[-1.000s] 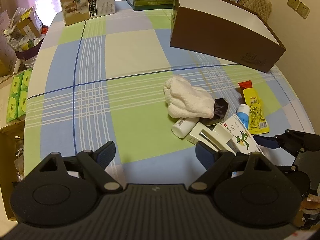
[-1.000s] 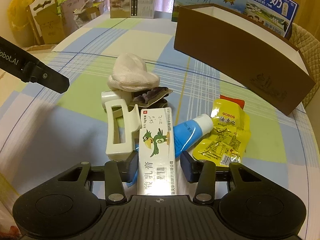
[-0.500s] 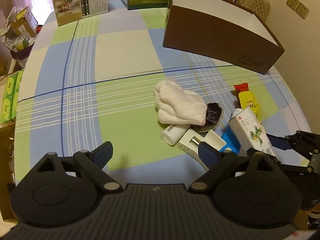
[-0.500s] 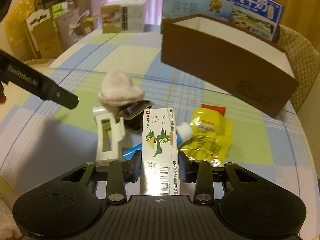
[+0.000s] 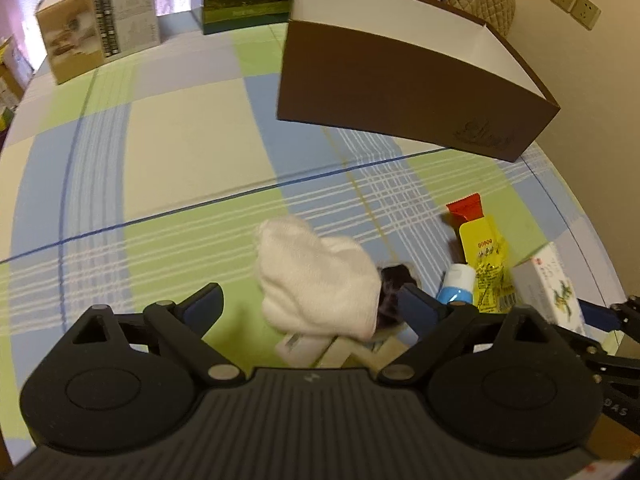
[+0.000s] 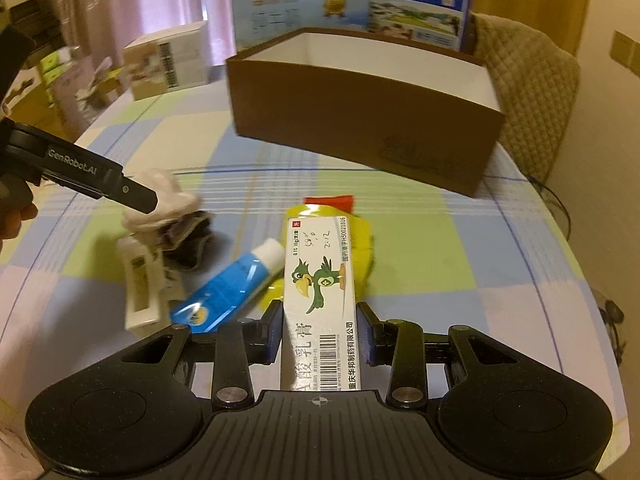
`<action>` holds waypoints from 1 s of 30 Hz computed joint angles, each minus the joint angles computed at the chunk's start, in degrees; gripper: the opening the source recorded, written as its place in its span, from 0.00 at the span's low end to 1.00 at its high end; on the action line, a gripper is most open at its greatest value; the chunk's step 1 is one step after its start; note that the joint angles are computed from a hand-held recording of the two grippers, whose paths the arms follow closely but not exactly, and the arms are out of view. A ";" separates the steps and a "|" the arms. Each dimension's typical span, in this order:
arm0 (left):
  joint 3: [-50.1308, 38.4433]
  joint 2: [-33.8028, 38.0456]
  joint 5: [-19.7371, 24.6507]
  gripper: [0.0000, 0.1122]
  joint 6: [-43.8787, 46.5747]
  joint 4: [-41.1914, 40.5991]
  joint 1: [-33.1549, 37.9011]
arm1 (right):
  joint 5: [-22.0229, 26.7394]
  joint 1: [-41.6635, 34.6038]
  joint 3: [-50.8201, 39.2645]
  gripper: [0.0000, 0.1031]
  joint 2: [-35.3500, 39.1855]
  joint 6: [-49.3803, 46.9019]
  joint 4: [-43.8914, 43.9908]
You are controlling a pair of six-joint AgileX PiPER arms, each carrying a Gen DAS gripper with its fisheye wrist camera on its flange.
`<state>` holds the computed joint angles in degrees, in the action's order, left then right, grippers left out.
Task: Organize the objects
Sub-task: 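Grasp the white towel with the left gripper while the right holds the ointment box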
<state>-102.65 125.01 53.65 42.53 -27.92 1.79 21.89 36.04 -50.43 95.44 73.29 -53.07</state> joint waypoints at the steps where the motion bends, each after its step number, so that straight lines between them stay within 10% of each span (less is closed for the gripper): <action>1: -0.65 0.66 -0.02 0.83 -0.09 0.36 -0.44 | -0.01 -0.46 0.41 0.34 -0.36 0.14 0.05; 12: -7.34 6.59 0.70 0.78 -3.81 4.96 -3.26 | -0.67 -3.87 1.01 0.34 -1.05 -4.76 5.49; 23: -6.41 5.73 0.54 0.42 -2.42 2.26 -1.92 | -3.28 -7.31 -0.29 0.34 0.04 -13.13 10.81; 30: -8.33 5.80 2.44 0.38 -4.96 0.17 0.78 | -5.45 -9.72 -1.10 0.34 0.67 -19.56 14.80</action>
<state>-110.97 130.81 56.09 37.58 -27.75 2.56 16.44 26.31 -51.53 96.11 53.73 -38.26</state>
